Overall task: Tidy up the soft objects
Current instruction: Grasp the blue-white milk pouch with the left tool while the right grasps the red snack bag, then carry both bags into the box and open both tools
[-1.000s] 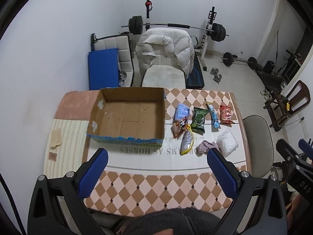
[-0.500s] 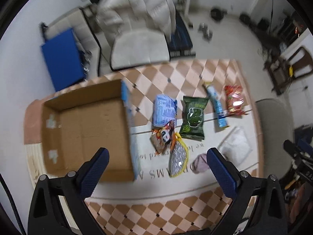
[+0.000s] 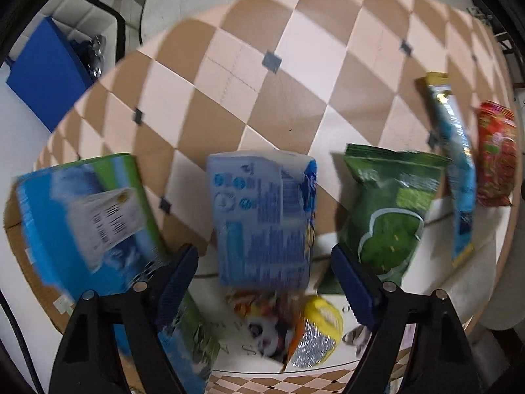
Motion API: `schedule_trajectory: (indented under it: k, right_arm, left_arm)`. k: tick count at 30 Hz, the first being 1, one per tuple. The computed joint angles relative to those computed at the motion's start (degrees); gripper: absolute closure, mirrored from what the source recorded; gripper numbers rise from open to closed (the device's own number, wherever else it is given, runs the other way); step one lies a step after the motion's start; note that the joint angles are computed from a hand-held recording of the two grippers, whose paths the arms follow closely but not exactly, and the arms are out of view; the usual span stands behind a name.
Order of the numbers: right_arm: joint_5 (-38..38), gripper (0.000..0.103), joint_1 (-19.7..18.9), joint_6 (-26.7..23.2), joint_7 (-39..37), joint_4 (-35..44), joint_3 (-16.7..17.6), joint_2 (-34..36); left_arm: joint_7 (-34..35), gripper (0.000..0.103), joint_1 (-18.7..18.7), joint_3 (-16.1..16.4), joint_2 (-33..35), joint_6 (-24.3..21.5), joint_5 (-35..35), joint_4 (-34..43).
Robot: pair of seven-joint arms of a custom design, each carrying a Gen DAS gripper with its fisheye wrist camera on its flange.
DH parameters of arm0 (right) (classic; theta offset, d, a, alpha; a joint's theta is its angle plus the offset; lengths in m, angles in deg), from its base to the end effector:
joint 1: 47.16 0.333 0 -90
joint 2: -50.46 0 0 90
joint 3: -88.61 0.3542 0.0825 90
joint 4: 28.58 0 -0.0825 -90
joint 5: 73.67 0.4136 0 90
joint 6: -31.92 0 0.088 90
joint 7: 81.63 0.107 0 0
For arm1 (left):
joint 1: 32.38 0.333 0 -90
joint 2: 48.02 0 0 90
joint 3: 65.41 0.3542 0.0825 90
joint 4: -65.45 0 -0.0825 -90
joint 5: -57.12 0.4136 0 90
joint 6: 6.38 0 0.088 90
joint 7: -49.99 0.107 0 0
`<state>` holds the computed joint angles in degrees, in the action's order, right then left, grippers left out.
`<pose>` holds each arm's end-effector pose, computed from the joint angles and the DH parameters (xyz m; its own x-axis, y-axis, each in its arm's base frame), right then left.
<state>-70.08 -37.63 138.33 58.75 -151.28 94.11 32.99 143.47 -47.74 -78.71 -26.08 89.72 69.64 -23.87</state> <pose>0.4647 0.1344 0.5607 -0.5956 -0.8025 -0.0350 -0.8032 0.5956 0.0121 0.6169 -0.2902 0.4377 -0.5782 -0.8094 -0.1026 -0.8012 0.5396 0.2586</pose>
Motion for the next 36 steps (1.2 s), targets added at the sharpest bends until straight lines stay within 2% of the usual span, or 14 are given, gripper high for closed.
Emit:
schedule_trajectory:
  k: [5, 7, 8, 9, 10, 11, 12, 13, 14, 19, 25, 30, 35, 36]
  right_arm:
    - [1.7, 0.004, -0.3, 2.1, -2.0, 0.3, -1.5, 4.6]
    - [2.8, 0.006, -0.3, 2.9, -2.9, 0.2, -2.0, 6.0]
    - [3.5, 0.009, -0.3, 3.5, -3.2, 0.3, -2.2, 7.1]
    - [4.3, 0.011, -0.3, 3.9, -3.4, 0.1, -2.5, 7.6]
    - [5.2, 0.019, -0.4, 4.5, -3.6, -0.1, -2.8, 8.3]
    - [6.3, 0.032, -0.4, 4.4, -3.6, -0.4, -3.0, 9.0]
    - [6.1, 0.038, -0.4, 3.6, -3.4, -0.2, -3.0, 9.7]
    - [4.5, 0.05, -0.3, 3.5, -2.5, -0.1, -2.7, 9.7]
    - [3.7, 0.052, -0.2, 3.8, -2.2, -0.1, -2.7, 9.6]
    - [2.8, 0.054, -0.4, 3.7, -1.3, -0.9, -2.7, 7.6]
    - [0.3, 0.054, 0.9, 2.8, -0.6, 3.2, -0.6, 4.0]
    - [1.4, 0.054, 6.1, 5.8, 1.4, 11.9, 3.9, 5.5]
    - [2.1, 0.054, 12.7, 10.2, 4.0, 24.4, 6.6, 16.2]
    - [1.7, 0.054, 14.1, 9.7, 4.8, 28.5, 6.8, 19.8]
  left_arm:
    - [-0.6, 0.022, 0.0, 0.5, 2.1, -1.2, 0.9, 0.9]
    - [-0.5, 0.048, 0.6, 0.6, 2.1, -1.5, 0.2, 0.4]
    - [-0.3, 0.048, 0.9, 0.6, 2.0, -1.8, -0.2, 0.4]
    - [-0.2, 0.055, 1.2, 0.6, 1.4, -1.5, -0.4, -0.1]
    - [0.0, 0.062, 1.4, 0.5, 1.1, -1.4, -0.6, -0.4]
    - [0.1, 0.063, 1.6, 0.5, 0.5, -1.4, -0.7, -0.7]
    - [0.2, 0.065, 1.7, 0.6, 0.0, -1.6, -0.6, -0.5]
    - [0.3, 0.066, 1.7, 0.6, -1.0, -0.8, -0.1, -0.9]
    - [0.6, 0.066, 1.8, 0.6, -1.7, -0.6, 0.4, -0.7]
    - [1.4, 0.066, 2.9, 0.6, -5.9, 0.8, -1.8, -0.5]
    - [5.3, 0.066, 6.7, 1.6, -14.7, 2.7, -10.9, -1.9]
    - [9.6, 0.066, 10.9, 4.6, -19.0, 1.1, -16.4, -2.3]
    - [14.8, 0.066, 15.3, 7.6, -18.5, -1.0, -16.7, -0.3]
    - [15.1, 0.066, 16.2, 8.1, -17.5, -1.6, -16.6, 0.7]
